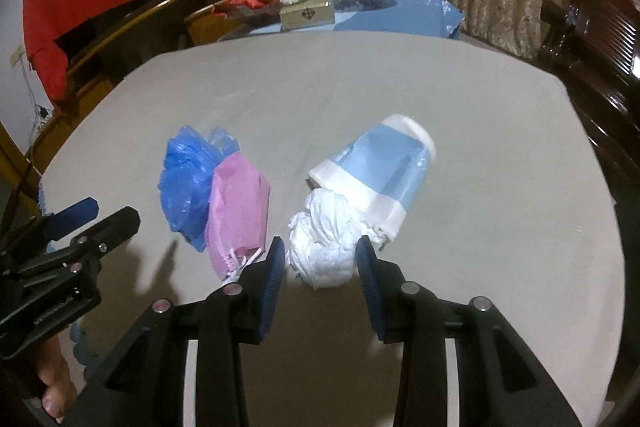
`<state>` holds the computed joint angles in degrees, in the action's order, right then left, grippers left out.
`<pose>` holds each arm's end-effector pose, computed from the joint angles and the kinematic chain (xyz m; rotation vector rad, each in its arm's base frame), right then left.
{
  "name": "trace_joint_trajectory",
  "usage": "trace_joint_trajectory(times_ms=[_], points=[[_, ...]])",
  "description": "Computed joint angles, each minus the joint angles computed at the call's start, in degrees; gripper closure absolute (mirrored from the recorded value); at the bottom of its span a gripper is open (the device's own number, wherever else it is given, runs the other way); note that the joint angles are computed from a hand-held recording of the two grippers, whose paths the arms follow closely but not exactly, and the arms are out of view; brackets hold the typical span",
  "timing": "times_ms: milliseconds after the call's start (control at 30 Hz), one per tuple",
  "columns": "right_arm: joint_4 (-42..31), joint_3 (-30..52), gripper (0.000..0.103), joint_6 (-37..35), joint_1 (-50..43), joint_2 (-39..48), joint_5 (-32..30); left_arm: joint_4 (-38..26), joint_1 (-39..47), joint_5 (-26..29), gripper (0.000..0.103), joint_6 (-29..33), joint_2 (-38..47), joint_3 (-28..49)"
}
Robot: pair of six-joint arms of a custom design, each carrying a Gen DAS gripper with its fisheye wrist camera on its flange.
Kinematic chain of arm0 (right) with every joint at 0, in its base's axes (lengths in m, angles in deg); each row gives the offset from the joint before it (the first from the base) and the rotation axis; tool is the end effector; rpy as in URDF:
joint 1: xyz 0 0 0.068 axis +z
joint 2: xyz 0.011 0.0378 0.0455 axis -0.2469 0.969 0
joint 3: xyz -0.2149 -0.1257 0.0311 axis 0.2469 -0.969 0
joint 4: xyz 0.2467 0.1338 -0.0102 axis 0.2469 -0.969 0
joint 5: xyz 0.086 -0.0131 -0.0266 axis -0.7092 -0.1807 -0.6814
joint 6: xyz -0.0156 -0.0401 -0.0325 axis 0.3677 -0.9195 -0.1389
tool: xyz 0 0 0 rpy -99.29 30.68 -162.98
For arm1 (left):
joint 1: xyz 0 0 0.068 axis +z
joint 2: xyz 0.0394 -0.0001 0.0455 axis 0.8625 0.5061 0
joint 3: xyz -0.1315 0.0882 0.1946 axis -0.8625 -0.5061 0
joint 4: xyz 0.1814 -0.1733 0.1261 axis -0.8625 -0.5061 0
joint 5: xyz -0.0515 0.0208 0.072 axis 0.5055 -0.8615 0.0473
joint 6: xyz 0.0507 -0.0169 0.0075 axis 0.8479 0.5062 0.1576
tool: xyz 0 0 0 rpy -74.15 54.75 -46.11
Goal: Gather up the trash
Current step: 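Reach the right gripper to the white bag and blue-and-white bottle, then grasp the blue plastic bag with the left gripper while the right grasps the white bag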
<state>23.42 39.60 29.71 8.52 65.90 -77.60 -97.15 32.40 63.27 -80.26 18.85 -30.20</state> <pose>0.2407 0.1002 0.1310 -0.1081 2.4595 0.2779 0.2411 -0.1117 0.1574 -0.0084 2.4432 0.0115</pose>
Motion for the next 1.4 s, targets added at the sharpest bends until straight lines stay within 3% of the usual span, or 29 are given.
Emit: trace_joint_trajectory(times_ms=[300, 433, 567, 633, 700, 767, 1000, 1400], points=[[3.96, 0.41, 0.074, -2.6, -2.69, 5.23, -2.63, 4.1, -0.54, 2.59, 0.038, 0.26, 5.89, 1.18], [3.6, -0.09, 0.083, -2.86, -4.21, 3.83, -5.31, 4.79, -1.19, 2.75, 0.037, -0.1, 7.57, 1.95], [2.79, -0.95, 0.085, -3.0, -5.84, 1.46, -7.33, 5.76, -1.33, 2.62, 0.038, -0.28, 11.54, 3.95], [2.3, -1.28, 0.086, -3.11, -6.12, 0.5, -7.73, 5.91, -0.97, 3.17, 0.044, -0.4, 13.26, 4.84], [1.81, -1.41, 0.086, -3.27, -6.42, -0.11, -8.06, 5.72, -0.48, 4.36, 0.062, -0.75, 14.29, 5.46], [1.5, -1.33, 0.085, -3.31, -6.45, -0.39, -8.16, 5.81, -0.47, 4.6, 0.067, -0.92, 14.67, 5.57], [1.08, -1.38, 0.085, -3.46, -6.21, -1.21, -8.29, 6.19, -0.06, 6.21, 0.102, -0.8, 13.86, 4.77], [-3.17, -1.23, 0.085, -4.26, -6.34, -7.06, -8.36, -2.33, -3.83, 0.47, 0.103, -3.79, 5.59, 5.39]])
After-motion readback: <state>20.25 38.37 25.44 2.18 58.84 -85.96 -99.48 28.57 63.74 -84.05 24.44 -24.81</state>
